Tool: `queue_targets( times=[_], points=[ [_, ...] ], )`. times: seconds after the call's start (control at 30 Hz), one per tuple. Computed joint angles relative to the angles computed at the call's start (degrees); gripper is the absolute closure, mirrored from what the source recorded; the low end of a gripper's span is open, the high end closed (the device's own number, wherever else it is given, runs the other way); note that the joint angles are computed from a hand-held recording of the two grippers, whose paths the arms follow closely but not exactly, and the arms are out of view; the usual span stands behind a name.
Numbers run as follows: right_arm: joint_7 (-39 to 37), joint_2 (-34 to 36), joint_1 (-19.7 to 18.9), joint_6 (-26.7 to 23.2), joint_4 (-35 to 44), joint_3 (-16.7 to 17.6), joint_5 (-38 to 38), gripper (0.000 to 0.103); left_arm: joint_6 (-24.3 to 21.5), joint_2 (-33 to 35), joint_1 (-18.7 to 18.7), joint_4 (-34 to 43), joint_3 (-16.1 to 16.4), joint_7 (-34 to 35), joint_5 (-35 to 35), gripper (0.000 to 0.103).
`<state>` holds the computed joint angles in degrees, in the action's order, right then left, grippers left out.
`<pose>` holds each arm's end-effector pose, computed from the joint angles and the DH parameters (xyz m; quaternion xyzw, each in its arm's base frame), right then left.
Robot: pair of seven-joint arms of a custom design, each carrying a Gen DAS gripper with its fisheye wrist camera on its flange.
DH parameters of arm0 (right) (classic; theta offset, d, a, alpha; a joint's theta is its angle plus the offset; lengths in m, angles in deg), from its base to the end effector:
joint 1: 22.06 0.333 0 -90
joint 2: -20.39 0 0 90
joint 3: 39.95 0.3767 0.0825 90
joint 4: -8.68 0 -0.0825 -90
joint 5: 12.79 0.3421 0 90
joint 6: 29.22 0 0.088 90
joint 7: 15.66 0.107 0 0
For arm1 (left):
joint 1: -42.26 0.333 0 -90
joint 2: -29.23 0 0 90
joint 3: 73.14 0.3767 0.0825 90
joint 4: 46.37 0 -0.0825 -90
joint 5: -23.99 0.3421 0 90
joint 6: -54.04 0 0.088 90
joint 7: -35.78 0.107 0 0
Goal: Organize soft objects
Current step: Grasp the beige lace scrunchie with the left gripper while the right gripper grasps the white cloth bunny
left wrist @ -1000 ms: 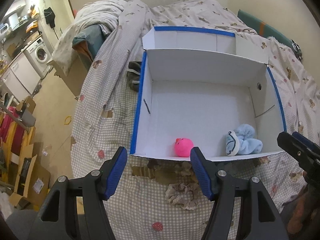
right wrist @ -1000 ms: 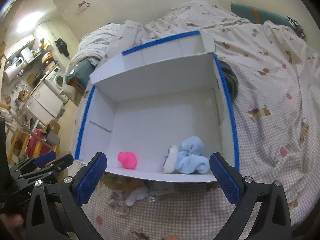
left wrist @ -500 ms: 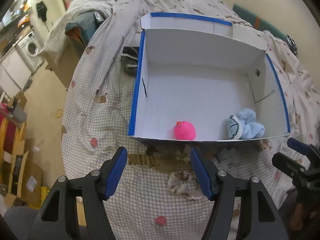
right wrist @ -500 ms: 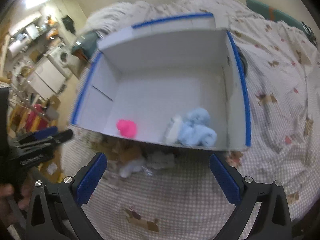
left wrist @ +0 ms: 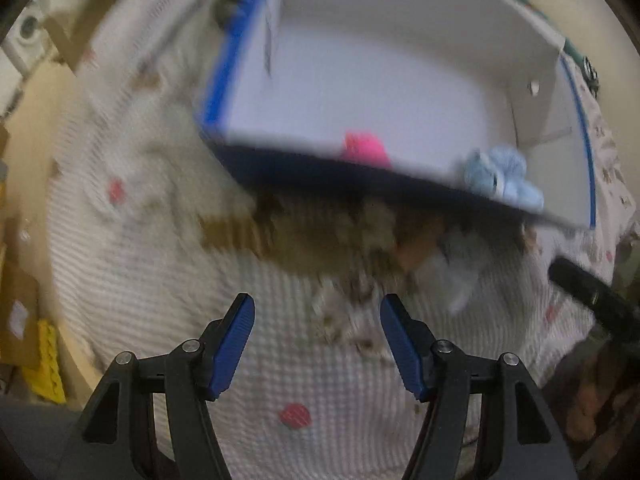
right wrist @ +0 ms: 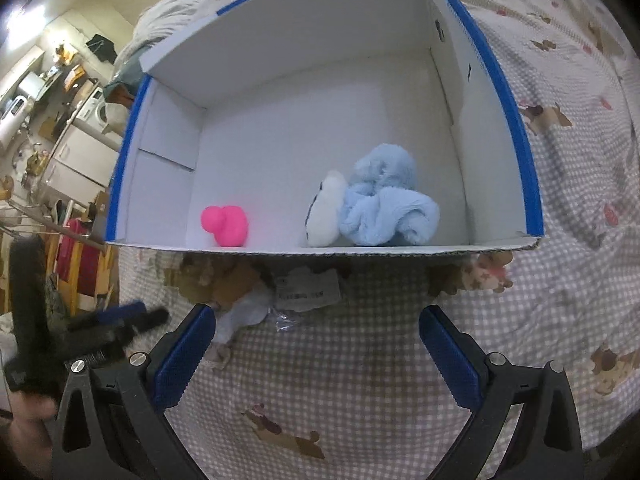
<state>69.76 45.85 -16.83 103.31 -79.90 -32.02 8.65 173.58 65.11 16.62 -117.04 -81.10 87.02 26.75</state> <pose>0.6841 0.1472 0.5040 -0.7118 0.6594 0.0361 0.2392 0.6418 -0.3848 0.4898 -0.7387 0.6638 -0.1171 0.0013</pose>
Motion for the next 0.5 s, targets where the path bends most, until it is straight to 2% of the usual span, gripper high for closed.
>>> queue_targets(
  times=[0.1, 0.2, 0.23, 0.27, 0.3, 0.37, 0.43, 0.5],
  points=[
    [0.5, 0.7, 0.4, -0.2, 0.8, -0.1, -0.6, 0.0, -3.6, 2.8, -0.1, 3.5, -1.1, 2.1, -1.2, 0.041],
    [1.0, 1.1, 0.7, -0.5, 1.1, 0.0, -1.1, 0.0, -4.7, 4.6, -1.1, 6.0, -0.8, 2.7, -1.0, 0.041],
    [1.2, 1.2, 0.8, -0.3, 1.2, 0.0, -1.2, 0.0, -4.6, 5.0, -1.2, 6.6, -1.0, 2.9, -1.4, 0.045],
    [1.6, 1.6, 1.0, -0.5, 2.0, 0.0, -1.5, 0.0, -3.4, 5.0, -0.9, 6.1, -1.3, 3.1, -2.3, 0.06],
    [1.7, 1.8, 1.0, -0.7, 2.2, 0.1, -1.5, 0.0, -3.6, 5.4, -0.8, 6.5, -1.5, 3.2, -2.9, 0.066],
    [2.2, 2.2, 0.8, -1.6, 2.9, 0.3, -1.1, 0.0, -5.7, 6.8, -0.9, 8.8, -1.4, 3.2, -3.5, 0.082],
    [1.6, 2.6, 0.0, -2.7, 3.3, 1.0, 0.5, 0.0, -6.1, 7.0, -1.1, 9.3, -0.9, 2.6, -3.3, 0.089],
    [0.7, 3.0, -0.5, -4.0, 4.1, 1.5, 1.8, 0.0, -4.4, 5.9, -0.8, 7.7, -1.0, 2.7, -3.7, 0.091]
  ],
)
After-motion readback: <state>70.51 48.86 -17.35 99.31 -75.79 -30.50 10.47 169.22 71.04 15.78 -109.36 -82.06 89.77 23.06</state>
